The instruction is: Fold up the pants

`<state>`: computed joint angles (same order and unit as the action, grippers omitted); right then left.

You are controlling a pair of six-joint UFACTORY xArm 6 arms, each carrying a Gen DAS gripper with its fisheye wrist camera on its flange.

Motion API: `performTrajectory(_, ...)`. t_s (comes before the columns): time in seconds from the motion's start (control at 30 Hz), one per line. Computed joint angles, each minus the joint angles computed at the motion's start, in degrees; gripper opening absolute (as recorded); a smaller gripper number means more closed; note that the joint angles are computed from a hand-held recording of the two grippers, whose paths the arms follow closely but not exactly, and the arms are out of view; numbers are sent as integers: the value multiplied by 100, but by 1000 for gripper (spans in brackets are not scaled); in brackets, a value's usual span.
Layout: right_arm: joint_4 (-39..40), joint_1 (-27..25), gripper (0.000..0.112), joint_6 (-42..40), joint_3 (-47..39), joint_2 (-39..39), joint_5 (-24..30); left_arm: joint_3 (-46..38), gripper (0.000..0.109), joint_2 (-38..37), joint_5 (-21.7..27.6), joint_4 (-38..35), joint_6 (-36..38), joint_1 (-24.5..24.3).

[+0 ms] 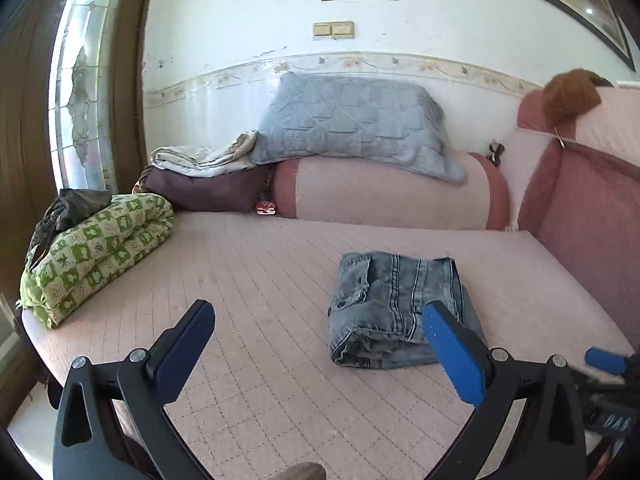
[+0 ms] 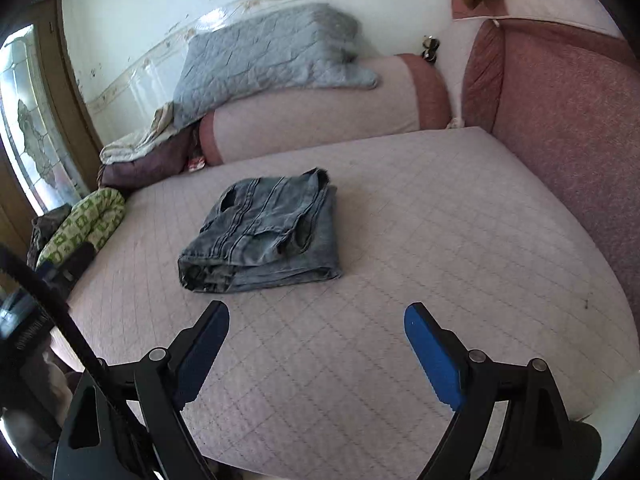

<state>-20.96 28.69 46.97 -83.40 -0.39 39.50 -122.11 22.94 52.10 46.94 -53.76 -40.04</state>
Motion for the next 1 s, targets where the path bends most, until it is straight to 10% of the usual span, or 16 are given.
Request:
performTrajectory(0.33,824,239,93,-756,-921,933,417,-1044,103,711,1034,-1188,1014,-16)
performTrajectory(1.0,527,277,93,-685,-1196,1181,1024,-1174,103,948,1540,-2408,1657,178)
